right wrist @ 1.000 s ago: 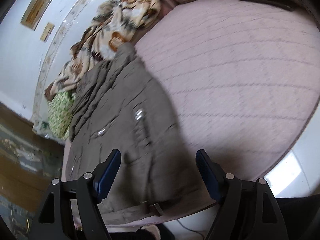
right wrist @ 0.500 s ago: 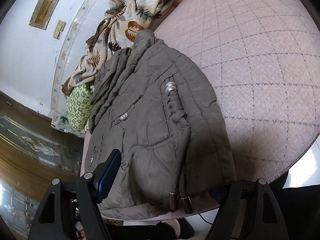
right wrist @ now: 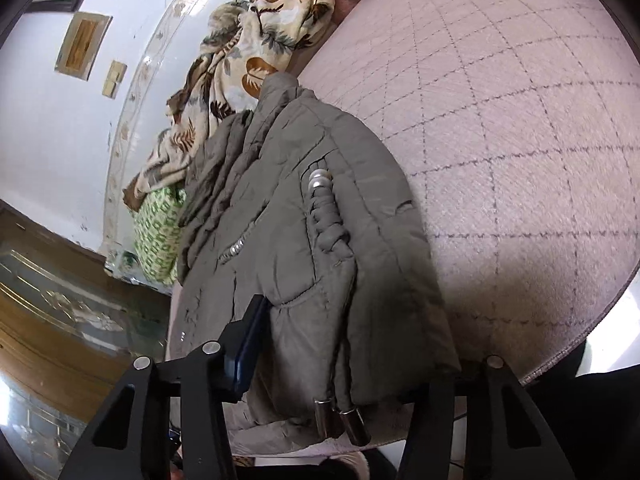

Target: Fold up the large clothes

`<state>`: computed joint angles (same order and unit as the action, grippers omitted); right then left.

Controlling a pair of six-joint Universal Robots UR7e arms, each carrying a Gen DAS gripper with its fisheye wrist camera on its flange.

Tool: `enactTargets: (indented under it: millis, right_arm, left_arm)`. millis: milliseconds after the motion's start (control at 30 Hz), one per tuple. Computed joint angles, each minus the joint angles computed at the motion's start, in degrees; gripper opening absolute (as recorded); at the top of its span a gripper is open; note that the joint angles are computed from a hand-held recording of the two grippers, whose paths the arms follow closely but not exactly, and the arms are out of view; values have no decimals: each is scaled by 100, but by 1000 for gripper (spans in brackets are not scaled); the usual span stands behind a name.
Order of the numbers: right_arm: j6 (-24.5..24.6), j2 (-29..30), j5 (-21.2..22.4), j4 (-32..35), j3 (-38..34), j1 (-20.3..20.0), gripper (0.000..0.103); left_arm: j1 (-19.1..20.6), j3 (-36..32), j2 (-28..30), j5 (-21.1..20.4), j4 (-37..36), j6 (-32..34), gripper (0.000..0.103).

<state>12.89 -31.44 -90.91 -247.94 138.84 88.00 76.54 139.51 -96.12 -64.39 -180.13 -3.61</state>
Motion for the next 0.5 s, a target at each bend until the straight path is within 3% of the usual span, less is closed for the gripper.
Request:
enactTargets:
  millis: [200,433,500]
  right_arm:
    - [68,51,144,-184,35,-68,56]
    - [63,-15,26,-46,20,0,56]
    - [8,-71,-76,98,-29,66,60]
  left_arm:
    - [135,-41,-45,-192,40,-5,49]
    - [112,1,-121,-93,133,19,49]
    - [113,-2,-100,-65,110,34,49]
